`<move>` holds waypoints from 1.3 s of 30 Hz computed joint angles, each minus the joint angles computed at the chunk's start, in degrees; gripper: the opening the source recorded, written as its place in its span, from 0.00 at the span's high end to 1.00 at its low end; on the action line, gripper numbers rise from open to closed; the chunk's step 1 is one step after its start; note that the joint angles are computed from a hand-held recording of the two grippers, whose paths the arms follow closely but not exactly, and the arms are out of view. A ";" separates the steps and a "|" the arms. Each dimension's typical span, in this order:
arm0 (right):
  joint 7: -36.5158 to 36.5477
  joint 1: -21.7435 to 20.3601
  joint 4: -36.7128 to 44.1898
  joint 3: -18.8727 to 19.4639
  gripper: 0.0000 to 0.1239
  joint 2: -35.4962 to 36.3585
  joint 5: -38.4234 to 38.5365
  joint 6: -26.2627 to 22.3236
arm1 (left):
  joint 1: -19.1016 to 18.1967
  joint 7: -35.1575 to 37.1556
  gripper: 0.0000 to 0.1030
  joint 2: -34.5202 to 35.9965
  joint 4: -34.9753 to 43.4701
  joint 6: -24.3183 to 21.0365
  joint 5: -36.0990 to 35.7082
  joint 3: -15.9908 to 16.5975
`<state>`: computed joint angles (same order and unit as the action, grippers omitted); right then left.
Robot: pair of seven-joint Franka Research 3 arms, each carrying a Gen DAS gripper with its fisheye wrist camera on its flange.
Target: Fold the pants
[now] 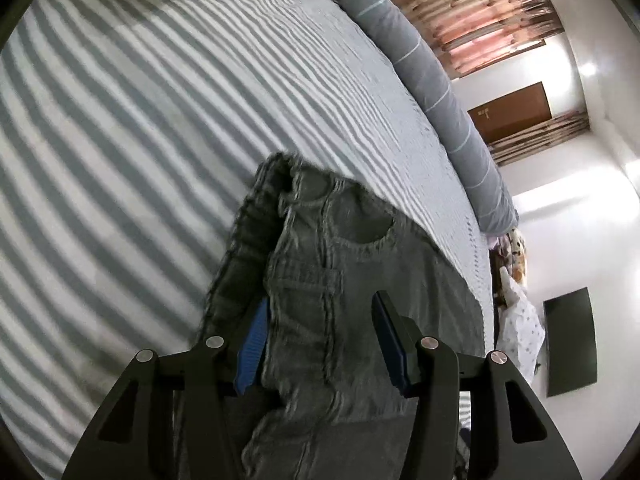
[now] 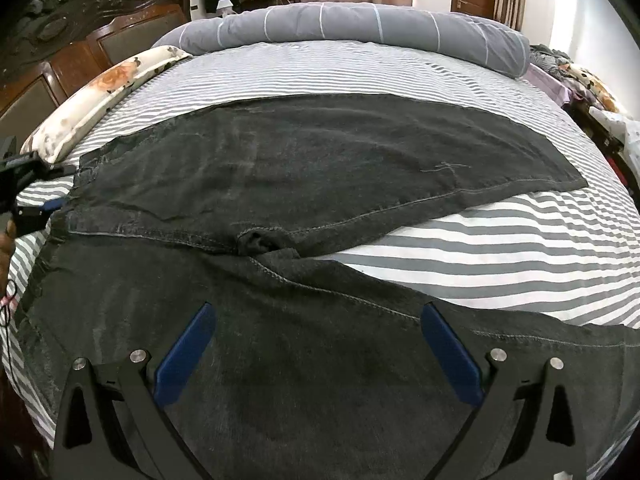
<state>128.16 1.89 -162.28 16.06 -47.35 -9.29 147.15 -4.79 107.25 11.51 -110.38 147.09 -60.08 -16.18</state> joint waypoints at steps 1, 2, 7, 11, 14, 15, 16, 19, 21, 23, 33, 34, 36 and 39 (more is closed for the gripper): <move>-0.06 -0.07 0.04 0.07 0.18 0.11 -0.15 0.03 | 0.08 0.24 0.49 0.90 0.95 -0.04 -0.40 -0.05; -0.12 -0.22 0.11 0.17 0.18 0.29 -0.36 0.03 | 0.14 0.06 0.50 2.23 2.37 0.02 -0.45 -0.10; -0.87 -1.02 0.79 -0.04 0.18 2.09 -1.38 1.10 | 0.04 -2.39 0.54 6.00 6.90 2.47 3.45 -0.87; -2.68 -2.06 2.38 -0.78 0.18 4.92 -2.54 2.72 | 0.78 -3.48 0.54 8.24 9.02 5.97 4.98 -2.78; -6.83 -1.90 4.81 -3.50 0.18 8.84 -2.25 5.95 | 1.33 -3.29 0.54 8.98 8.98 9.14 5.03 -4.40; -9.21 -1.39 6.07 -4.98 0.18 10.71 -1.72 7.10 | 1.08 -3.47 0.58 8.99 8.59 10.65 5.88 -4.66; -12.22 -0.77 7.83 -6.69 0.18 13.12 -1.03 8.36 | 0.70 -4.04 0.67 9.09 8.46 11.88 7.48 -4.68; -20.65 0.07 14.47 -9.96 0.18 20.61 0.63 9.81 | 0.98 -2.83 0.87 8.26 6.66 16.13 10.55 -6.19; -24.53 0.44 18.81 -11.14 0.18 25.09 2.23 9.75 | 2.01 -0.97 0.93 7.75 5.52 19.20 9.79 -8.07; -29.94 1.58 24.66 -12.88 0.18 30.69 4.27 8.56 | 4.49 3.80 0.93 7.22 4.69 21.15 5.79 -11.33; -64.07 5.26 47.95 -15.94 0.44 51.13 14.42 -3.20 | 9.33 33.88 0.94 1.58 2.81 20.51 -24.82 -16.68; -66.43 5.12 50.17 -15.99 0.45 52.70 15.97 -4.93 | 9.20 35.59 0.94 1.17 2.80 19.86 -27.03 -16.22; -69.30 4.68 53.55 -16.15 0.45 54.91 18.77 -7.24 | 8.78 39.23 0.94 0.28 2.62 18.72 -31.74 -15.24; -73.31 3.20 59.71 -16.29 0.44 58.59 24.58 -10.18 | 7.29 42.56 0.94 -1.10 2.02 17.97 -34.74 -13.35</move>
